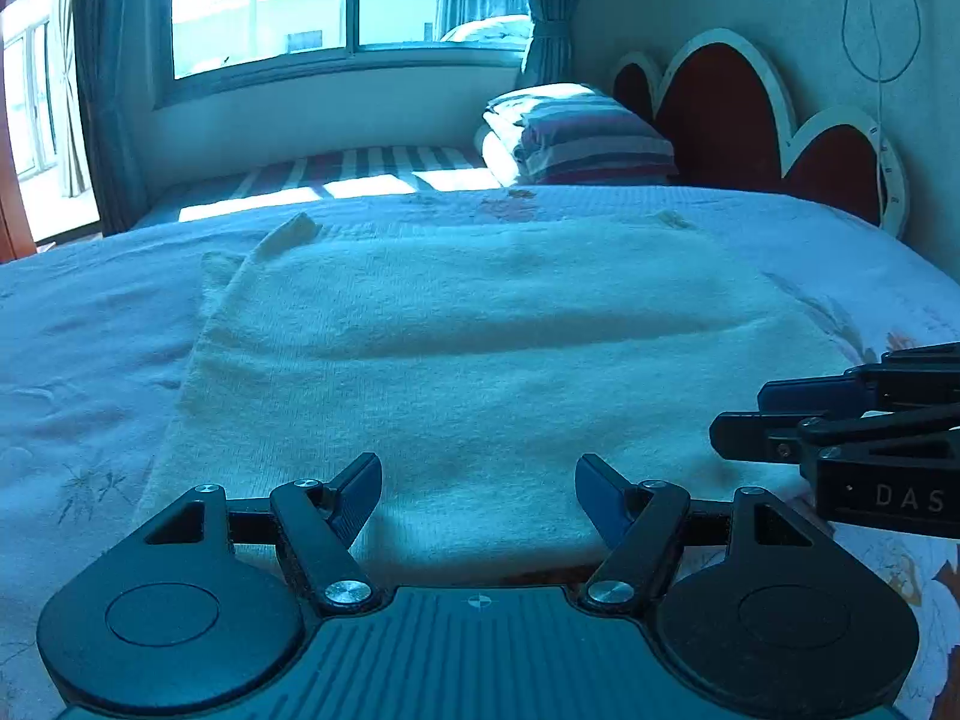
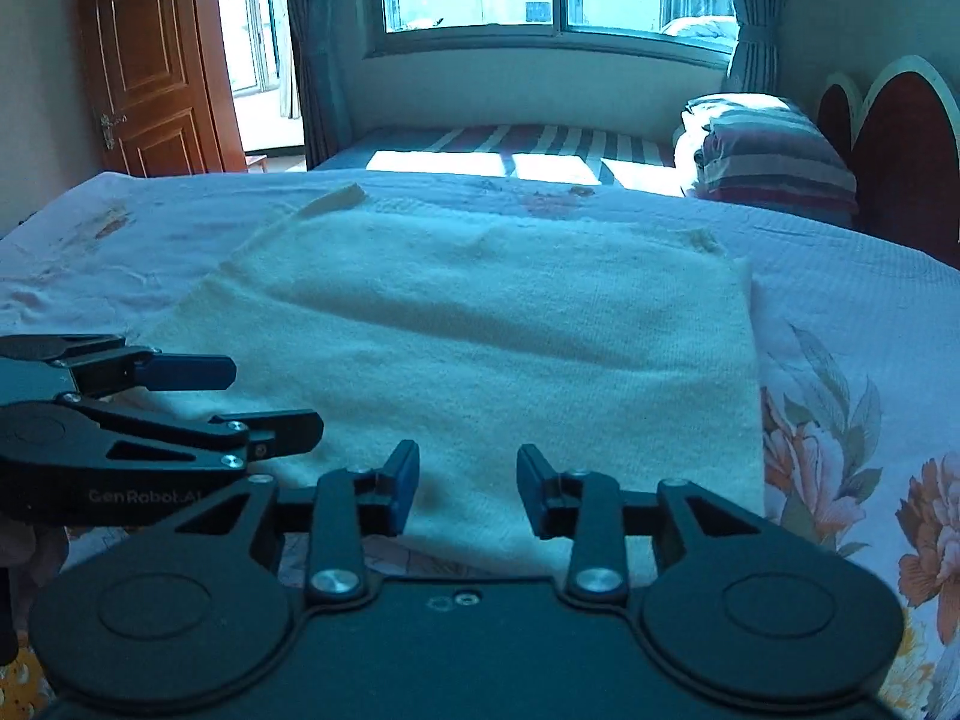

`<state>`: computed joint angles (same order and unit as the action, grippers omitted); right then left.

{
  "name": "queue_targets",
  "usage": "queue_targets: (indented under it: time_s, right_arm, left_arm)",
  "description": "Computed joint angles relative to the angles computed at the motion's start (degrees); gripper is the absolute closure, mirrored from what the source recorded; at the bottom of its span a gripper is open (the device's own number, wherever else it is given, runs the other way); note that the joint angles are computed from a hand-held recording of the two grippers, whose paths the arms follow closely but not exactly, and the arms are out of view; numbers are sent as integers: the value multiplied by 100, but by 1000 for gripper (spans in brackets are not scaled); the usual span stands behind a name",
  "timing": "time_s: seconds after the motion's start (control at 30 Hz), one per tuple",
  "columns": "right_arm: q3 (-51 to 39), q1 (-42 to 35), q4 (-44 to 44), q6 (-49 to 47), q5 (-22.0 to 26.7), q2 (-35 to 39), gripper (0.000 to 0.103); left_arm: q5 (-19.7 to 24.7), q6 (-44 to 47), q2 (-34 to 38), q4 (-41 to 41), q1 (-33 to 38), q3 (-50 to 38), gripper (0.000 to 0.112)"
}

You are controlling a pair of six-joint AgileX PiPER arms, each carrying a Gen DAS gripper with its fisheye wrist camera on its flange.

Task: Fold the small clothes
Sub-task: 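Press and smooth the folded sweater with both open tools, then push the sweater's side edges straight with both open tools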

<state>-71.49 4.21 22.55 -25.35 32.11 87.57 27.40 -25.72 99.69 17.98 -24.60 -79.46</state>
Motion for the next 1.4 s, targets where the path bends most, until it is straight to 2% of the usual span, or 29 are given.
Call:
queue_targets:
  time_s: [0.07, 0.1, 0.17, 0.23, 0.3, 0.4, 0.47, 0.57, 0.63, 0.73, 0.8, 0.87, 0.9, 0.97, 1.03, 1.1, 1.17, 1.2, 1.23, 1.4]
  right_arm:
    - [-165, 62, -147, 144, 156, 237, 65]
    - [-230, 123, -412, 268, 268, 377, 65]
    - [-151, 223, -691, 300, 173, 310, 65]
    - [29, 111, -442, 139, 73, 17, 64]
    - [274, -5, -526, 274, -108, -158, 63]
    - [196, -158, -505, 235, 124, 26, 63]
    - [46, -127, -660, 366, 276, 23, 64]
    - [98, -159, -708, 440, 105, -134, 63]
    - [85, -261, -693, 407, 53, -157, 63]
    - [-129, -384, -1031, 678, 379, 171, 63]
    - [-18, -507, -710, 398, 279, 148, 63]
    - [-66, -520, -689, 408, 319, 108, 63]
    - [7, -557, -536, 274, 187, 29, 63]
    - [85, -635, -340, 137, 20, -45, 63]
    - [-134, -672, -802, 500, 303, 215, 64]
    - [-237, -738, -776, 467, 433, 298, 63]
    - [-396, -748, -790, 493, 515, 290, 63]
    - [-416, -809, -579, 286, 388, 270, 64]
    - [-522, -850, -465, 181, 382, 327, 64]
    - [-1744, -870, -745, 351, 676, 1310, 64]
  left_arm:
    - [-153, -109, 0, 243, -15, 135, 41]
    - [-46, -155, -21, 322, -50, 83, 41]
    - [-79, -560, -188, 678, -69, 202, 41]
    - [76, -259, -99, 470, 45, 172, 41]
    - [-173, 189, -104, 126, 181, 282, 36]
    - [125, 392, -32, -19, 178, 21, 36]
    - [146, 243, -112, 56, 178, 77, 36]
    - [-8, -149, -272, 369, 230, 256, 36]
    - [77, 46, -212, 216, 323, 207, 36]
    - [-72, 360, -221, 29, 419, 343, 36]
    - [-15, 376, -247, 38, 437, 278, 36]
    - [-308, -96, -396, 454, 520, 440, 36]
    - [-253, -87, -360, 433, 586, 374, 36]
    - [117, 460, -120, -76, 776, 93, 36]
    - [-3, 1165, -79, -738, 1004, 138, 36]
    - [157, 1092, -60, -586, 987, -51, 36]
    - [-276, 944, -121, -494, 1048, -31, 36]
    - [-264, 1213, 23, -776, 1114, -284, 36]
    - [-133, 1372, 209, -889, 1140, -584, 36]
    - [1086, 2661, 1674, -2060, 1422, -2606, 36]
